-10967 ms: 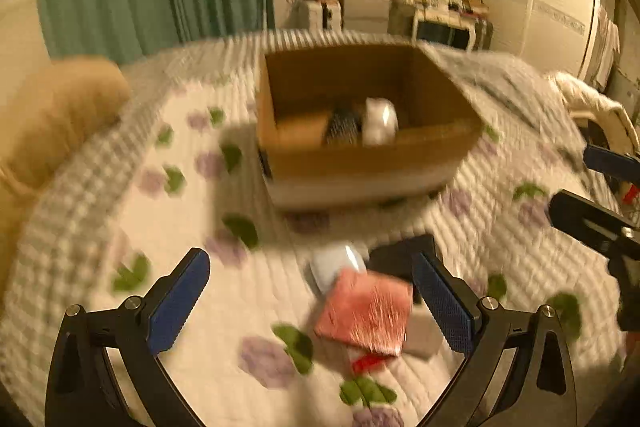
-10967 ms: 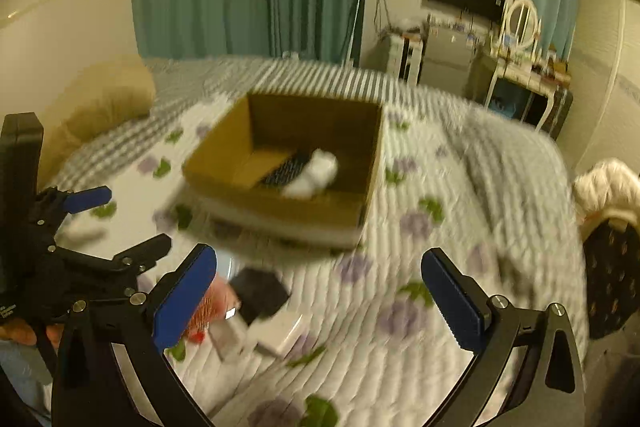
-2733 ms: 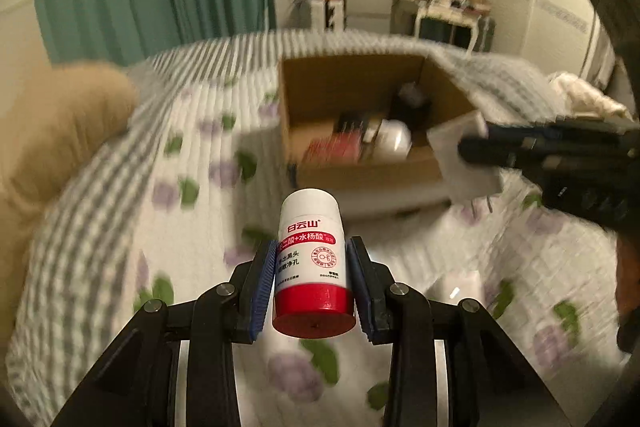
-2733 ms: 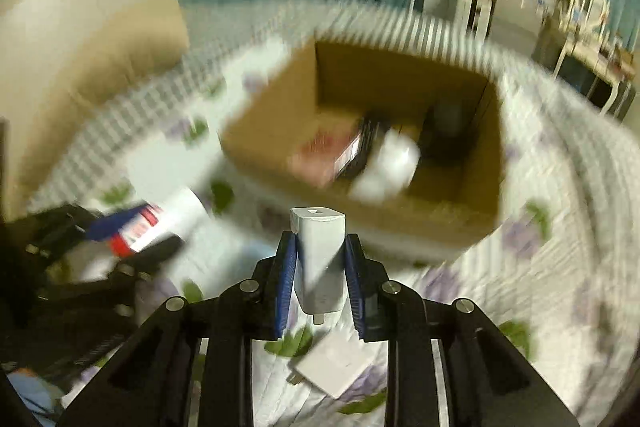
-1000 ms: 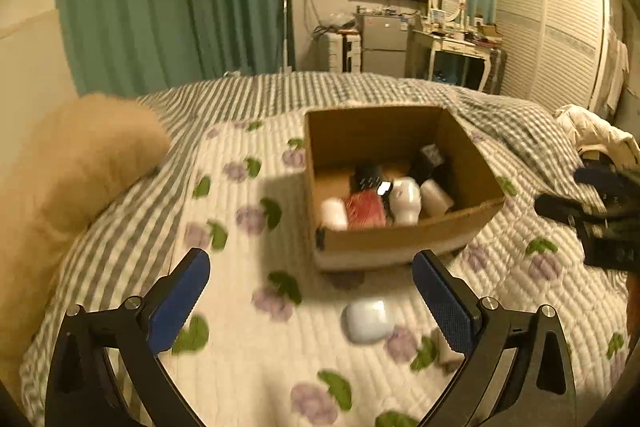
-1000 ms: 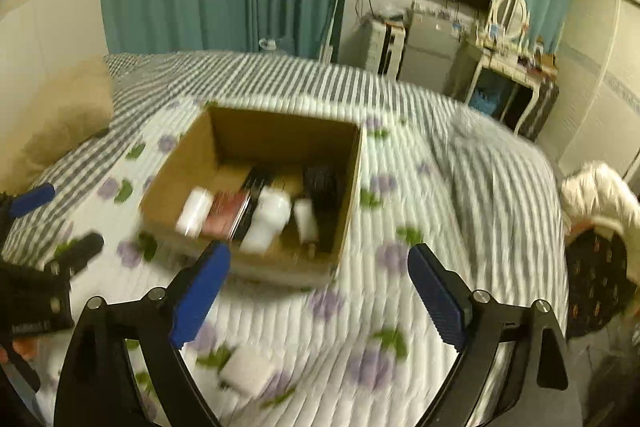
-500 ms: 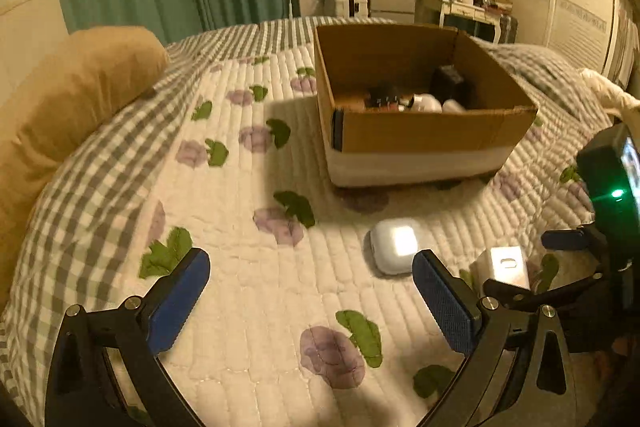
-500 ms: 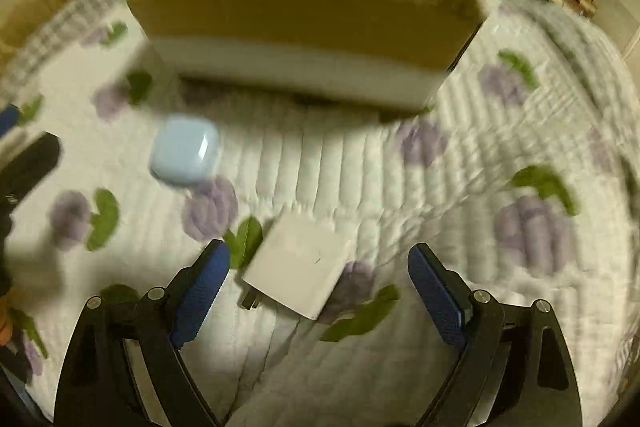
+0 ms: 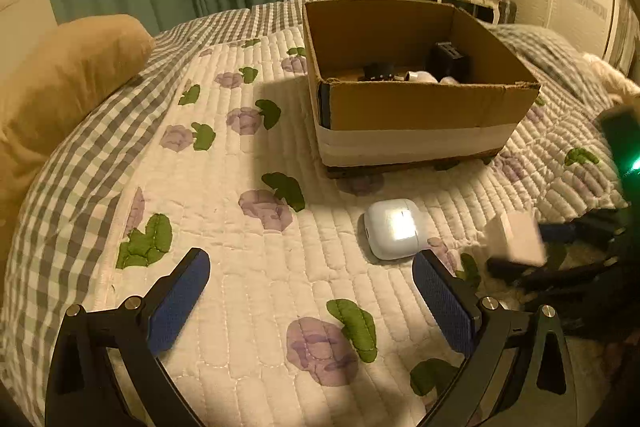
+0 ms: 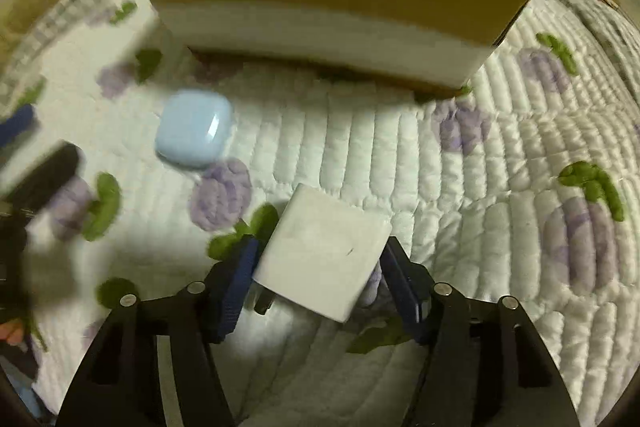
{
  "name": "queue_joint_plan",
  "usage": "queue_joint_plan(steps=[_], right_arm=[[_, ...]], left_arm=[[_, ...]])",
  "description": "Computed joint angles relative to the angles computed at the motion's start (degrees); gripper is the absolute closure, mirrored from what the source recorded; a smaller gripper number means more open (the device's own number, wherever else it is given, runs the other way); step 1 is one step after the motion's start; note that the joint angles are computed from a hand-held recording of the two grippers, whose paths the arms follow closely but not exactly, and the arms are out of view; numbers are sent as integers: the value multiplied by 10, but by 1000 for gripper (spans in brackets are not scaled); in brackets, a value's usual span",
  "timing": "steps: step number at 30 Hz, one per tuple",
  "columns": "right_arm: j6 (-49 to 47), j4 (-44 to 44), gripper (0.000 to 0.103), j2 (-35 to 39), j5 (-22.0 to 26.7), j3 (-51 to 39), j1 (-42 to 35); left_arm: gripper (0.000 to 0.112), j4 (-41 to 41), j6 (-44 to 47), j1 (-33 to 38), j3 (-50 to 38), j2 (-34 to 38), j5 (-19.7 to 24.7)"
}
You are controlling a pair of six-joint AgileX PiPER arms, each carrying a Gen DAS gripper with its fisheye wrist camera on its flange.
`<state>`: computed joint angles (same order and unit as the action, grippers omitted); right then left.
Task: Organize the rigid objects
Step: 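Grasp the flat white charger with prongs using the right tool, then grasp the light blue earbud case with the left tool, then lower the earbud case and white charger into the box and release both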
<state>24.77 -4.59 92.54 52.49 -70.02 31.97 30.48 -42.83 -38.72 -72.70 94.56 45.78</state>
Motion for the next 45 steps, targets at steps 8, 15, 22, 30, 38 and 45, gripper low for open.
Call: queue_joint_plan(steps=[8, 15, 22, 30, 38, 45], right_arm=[[-38, -39, 45, -55, 48, -65, -30], [-79, -27, 45, -24, 42, -109, -76], [-109, 2, 49, -16, 19, -82, -100], [-123, 22, 51, -31, 4, -62, -113], [-104, -5, 51, -76, 17, -98, -96], [-140, -23, 51, -13, 93, -301, -86]], left_arm=[[9, -15, 7, -19, -71, 36, 22], [10, -18, 38, -30, -154, 142, 39], [42, -109, 123, 1, -229, 230, 60], [59, -117, 116, -5, -186, 182, 35], [59, -107, 100, -20, -180, 90, 46], [59, -107, 168, 3, -367, 131, 101]])
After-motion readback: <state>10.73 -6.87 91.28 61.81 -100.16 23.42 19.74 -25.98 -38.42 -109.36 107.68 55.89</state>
